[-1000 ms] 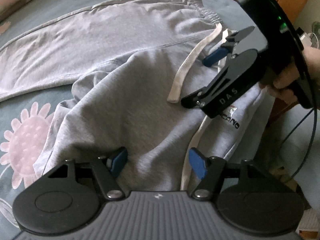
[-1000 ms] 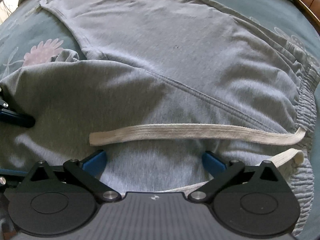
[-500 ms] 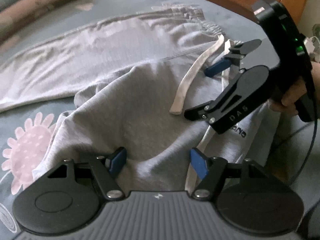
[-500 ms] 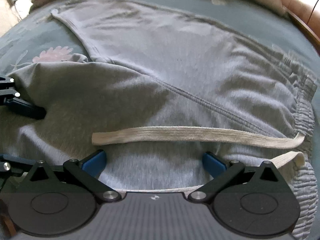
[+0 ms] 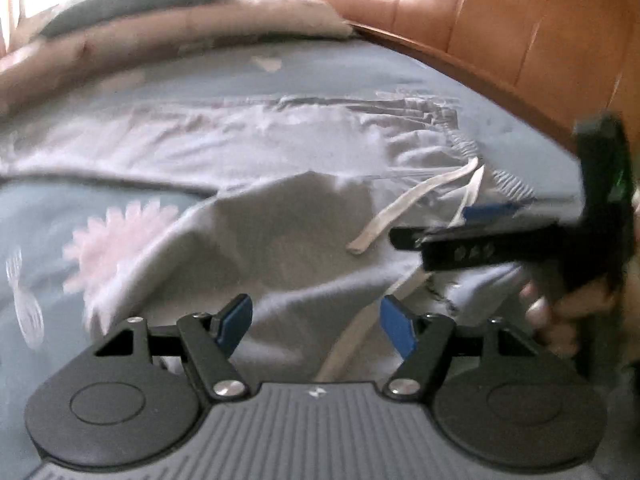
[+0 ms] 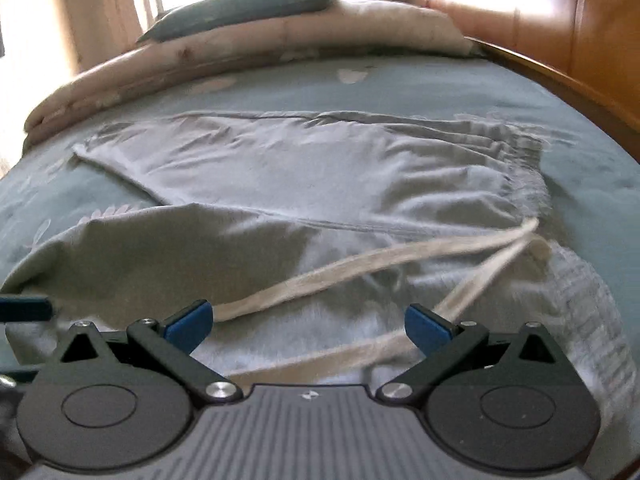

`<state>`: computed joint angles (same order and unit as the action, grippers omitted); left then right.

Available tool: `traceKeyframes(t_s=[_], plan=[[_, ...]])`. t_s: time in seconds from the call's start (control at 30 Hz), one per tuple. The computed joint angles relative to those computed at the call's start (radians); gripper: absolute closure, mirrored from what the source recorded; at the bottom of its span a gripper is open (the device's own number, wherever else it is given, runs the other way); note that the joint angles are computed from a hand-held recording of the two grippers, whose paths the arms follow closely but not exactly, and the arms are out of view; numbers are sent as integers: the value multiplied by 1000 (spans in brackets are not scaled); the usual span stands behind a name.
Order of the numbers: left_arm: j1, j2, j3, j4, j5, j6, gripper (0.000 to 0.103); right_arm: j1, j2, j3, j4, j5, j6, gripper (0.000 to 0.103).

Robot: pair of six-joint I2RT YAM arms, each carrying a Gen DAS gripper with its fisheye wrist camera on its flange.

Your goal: Fold clothes

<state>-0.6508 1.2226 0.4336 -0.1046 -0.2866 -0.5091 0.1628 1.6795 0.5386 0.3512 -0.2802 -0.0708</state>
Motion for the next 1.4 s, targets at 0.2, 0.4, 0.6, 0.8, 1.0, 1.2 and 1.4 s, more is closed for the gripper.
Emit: traceKeyframes(t_s=[0.2, 0.4, 0.6, 0.8, 1.0, 1.2, 1.4], plan=[[253, -100, 98, -139, 81, 144, 31, 70, 77, 24, 120, 36, -59, 0], [666, 233, 410, -87, 204, 333, 31, 72, 188, 77, 215, -35, -93, 0], [919, 771, 907, -53, 417, 244, 31, 79, 240, 199, 40, 10, -152, 0], [929, 1097, 1158, -64, 356, 248, 31, 68, 253, 168, 86, 0, -194, 0], [973, 997, 916, 69, 421, 361, 29, 60, 267, 147, 139, -14, -191, 0], [1004, 1020, 1066, 78, 418, 301, 27, 57, 278, 132, 184, -20, -188, 0], [1028, 1312, 1486, -48, 416, 181, 28, 56, 296, 122, 232, -27, -184, 0]])
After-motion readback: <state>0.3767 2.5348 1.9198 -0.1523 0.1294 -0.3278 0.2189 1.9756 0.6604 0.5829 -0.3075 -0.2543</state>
